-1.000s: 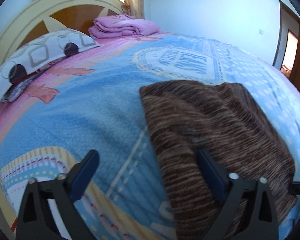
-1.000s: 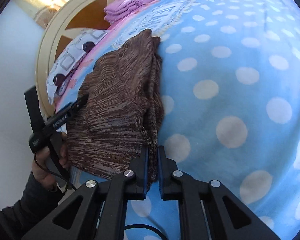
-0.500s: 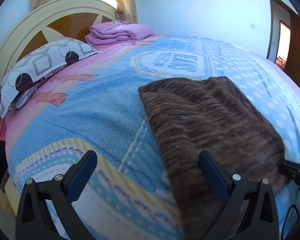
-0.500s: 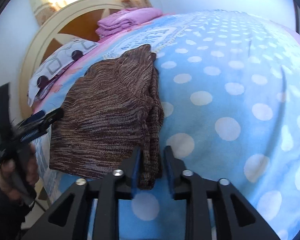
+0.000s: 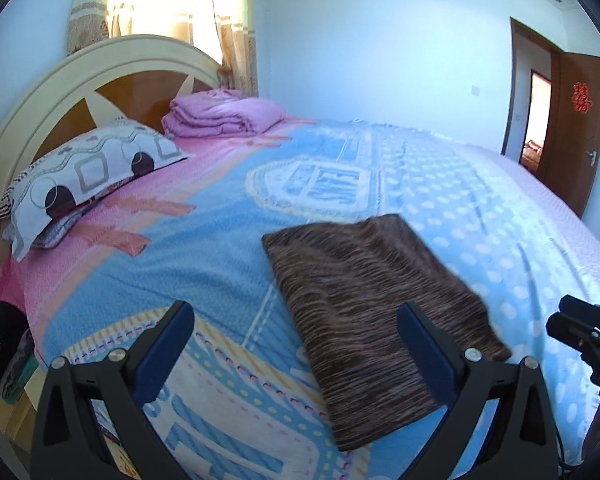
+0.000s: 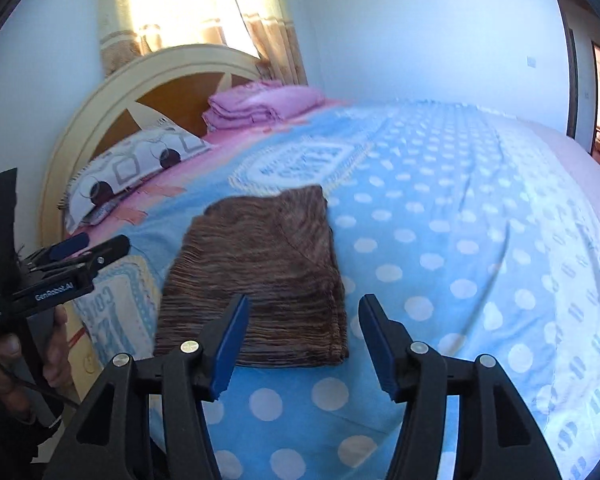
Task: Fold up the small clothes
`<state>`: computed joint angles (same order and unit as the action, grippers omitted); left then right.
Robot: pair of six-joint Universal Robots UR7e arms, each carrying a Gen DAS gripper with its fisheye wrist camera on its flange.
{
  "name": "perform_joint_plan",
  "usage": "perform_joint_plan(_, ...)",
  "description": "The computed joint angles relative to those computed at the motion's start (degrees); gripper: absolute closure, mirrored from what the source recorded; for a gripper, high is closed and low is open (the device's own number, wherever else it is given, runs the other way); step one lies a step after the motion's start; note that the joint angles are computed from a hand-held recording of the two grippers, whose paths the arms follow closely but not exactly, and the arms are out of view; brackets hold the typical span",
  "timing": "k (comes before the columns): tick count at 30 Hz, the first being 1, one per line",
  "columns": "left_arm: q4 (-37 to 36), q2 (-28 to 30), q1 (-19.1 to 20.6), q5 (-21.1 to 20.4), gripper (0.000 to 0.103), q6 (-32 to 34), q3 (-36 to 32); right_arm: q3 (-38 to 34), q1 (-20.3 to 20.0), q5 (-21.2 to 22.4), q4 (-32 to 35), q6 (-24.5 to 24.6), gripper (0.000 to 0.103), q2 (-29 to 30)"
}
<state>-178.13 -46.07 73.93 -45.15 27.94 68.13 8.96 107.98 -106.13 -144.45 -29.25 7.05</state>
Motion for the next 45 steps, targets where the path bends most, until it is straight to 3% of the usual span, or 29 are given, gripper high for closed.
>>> perform_joint_plan(3, -1.0, -0.5, -0.4, -0.6, 0.0, 0.4, 0.8, 8.8, 0.3, 0.6, -6.3, -0.3, 0.045, -4.4)
perform_joint_plan(12, -2.5, -0.9, -1.2, -0.4, 0.0, 1.6, 2.1, 22.1, 0.6, 1.5, -16.8, -1.4, 0.039, -11.0)
perform_joint_plan(24, -3.4, -0.6, -1.4, 0.1, 0.0, 2.7, 2.4, 26.5, 0.4, 1.8, -19.8, -1.3, 0.039, -13.1)
perform_joint_plan(45, -4.1, -0.6, -1.4, 0.0, 0.0, 3.5, 2.3, 27.2, 0.2, 2.4, -19.9, -1.1, 0.038, -13.5)
